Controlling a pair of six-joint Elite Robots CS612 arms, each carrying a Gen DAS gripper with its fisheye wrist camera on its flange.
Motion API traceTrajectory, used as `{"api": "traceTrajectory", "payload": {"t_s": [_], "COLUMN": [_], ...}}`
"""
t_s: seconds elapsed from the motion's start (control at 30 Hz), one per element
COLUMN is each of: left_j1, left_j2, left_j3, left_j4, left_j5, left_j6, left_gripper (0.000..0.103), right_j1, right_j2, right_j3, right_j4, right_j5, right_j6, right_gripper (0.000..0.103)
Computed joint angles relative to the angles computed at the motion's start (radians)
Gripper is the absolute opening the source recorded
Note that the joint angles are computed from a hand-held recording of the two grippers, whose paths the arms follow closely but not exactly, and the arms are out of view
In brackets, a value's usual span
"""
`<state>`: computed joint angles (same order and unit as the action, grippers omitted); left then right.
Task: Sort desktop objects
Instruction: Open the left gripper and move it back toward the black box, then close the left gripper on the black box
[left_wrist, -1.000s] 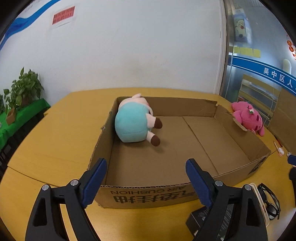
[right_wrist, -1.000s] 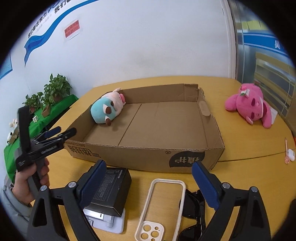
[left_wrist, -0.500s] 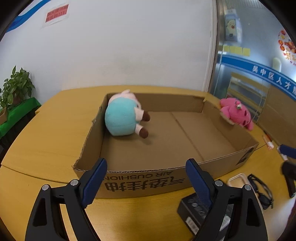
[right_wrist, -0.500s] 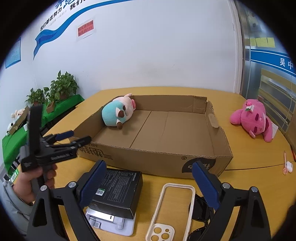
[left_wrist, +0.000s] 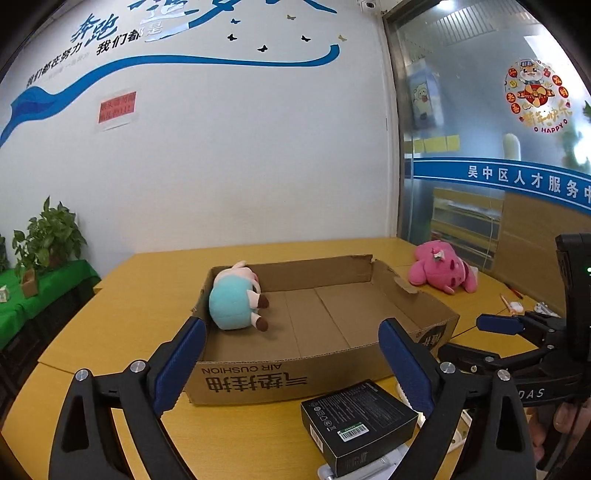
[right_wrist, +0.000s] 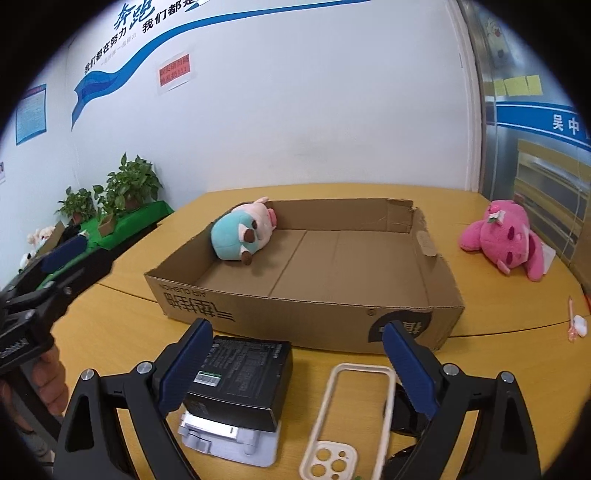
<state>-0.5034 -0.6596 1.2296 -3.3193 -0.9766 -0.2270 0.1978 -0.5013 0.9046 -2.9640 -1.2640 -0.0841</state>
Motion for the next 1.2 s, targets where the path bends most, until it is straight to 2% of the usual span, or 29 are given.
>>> {"api": "traceTrajectory", "payload": {"t_s": [0.03,0.07,0.13,0.17,0.2,0.23,0.27,0.3,0.37,0.43,0.47,0.5,0.57,0.67,0.8,0.9,0.97,1.1,1.13,1.2], "left_j1": [-0.001,-0.001,0.002,0.005,0.013,0.021,0.03,0.04,0.053,0.059,0.06,0.06,0.06,0.077,0.097,0.106,0.11,0.126,0.128,0.135], "left_j2": [-0.002,-0.003,-0.006,-0.009,-0.015,-0.02,-0.025,-0.028,-0.031,-0.03,-0.029,-0.027,-0.02,-0.006,0.019,0.039,0.044,0.043,0.041,0.044], "left_j3": [-0.001,-0.001,-0.002,0.001,0.006,0.007,0.006,0.006,0.016,0.026,0.028,0.029,0.027,0.002,-0.024,-0.044,-0.049,-0.042,-0.04,-0.042], "left_j4": [0.018,0.034,0.071,0.082,0.111,0.152,0.2,0.238,0.252,0.223,0.214,0.205,0.199,0.257,0.293,0.308,0.318,0.323,0.327,0.337], "left_j5": [-0.002,-0.007,-0.024,-0.045,-0.089,-0.129,-0.17,-0.217,-0.295,-0.349,-0.36,-0.363,-0.366,-0.454,-0.567,-0.615,-0.629,-0.669,-0.67,-0.679], "left_j6": [-0.006,-0.016,-0.065,-0.091,-0.131,-0.167,-0.209,-0.247,-0.283,-0.296,-0.297,-0.299,-0.31,-0.332,-0.374,-0.395,-0.407,-0.431,-0.437,-0.444], "left_gripper": [0.097,0.097,0.095,0.08,0.038,0.017,0.005,0.005,0.006,0.031,0.065,0.084,0.085,0.085,0.085,0.085,0.085,0.085,0.085,0.085], "right_j1": [-0.001,-0.002,-0.006,-0.01,-0.014,-0.018,-0.023,-0.029,-0.033,-0.031,-0.029,-0.027,-0.019,-0.007,0.001,0.004,0.004,-0.001,-0.001,0.001], "right_j2": [-0.005,-0.008,-0.012,-0.014,-0.014,-0.015,-0.015,-0.013,-0.011,-0.008,-0.008,-0.005,0.002,0.013,0.035,0.056,0.06,0.04,0.033,0.032], "right_j3": [0.012,0.019,0.028,0.03,0.031,0.031,0.032,0.03,0.026,0.023,0.022,0.015,-0.002,-0.022,-0.058,-0.1,-0.111,-0.082,-0.066,-0.059], "right_j4": [-0.018,-0.028,-0.029,-0.02,-0.012,-0.001,0.008,0.021,0.049,0.08,0.102,0.136,0.218,0.305,0.391,0.468,0.516,0.565,0.545,0.501], "right_j5": [-0.007,-0.009,-0.008,0.011,0.03,0.053,0.086,0.123,0.166,0.189,0.196,0.206,0.214,0.197,0.189,0.2,0.235,0.357,0.367,0.337], "right_j6": [-0.003,-0.005,-0.005,-0.004,-0.004,-0.006,-0.005,-0.004,-0.009,-0.044,-0.064,-0.093,-0.163,-0.239,-0.268,-0.274,-0.304,-0.409,-0.416,-0.395], "right_gripper": [0.073,0.047,0.027,0.027,0.027,0.028,0.034,0.041,0.081,0.082,0.082,0.082,0.082,0.082,0.082,0.082,0.084,0.083,0.084,0.084]}}
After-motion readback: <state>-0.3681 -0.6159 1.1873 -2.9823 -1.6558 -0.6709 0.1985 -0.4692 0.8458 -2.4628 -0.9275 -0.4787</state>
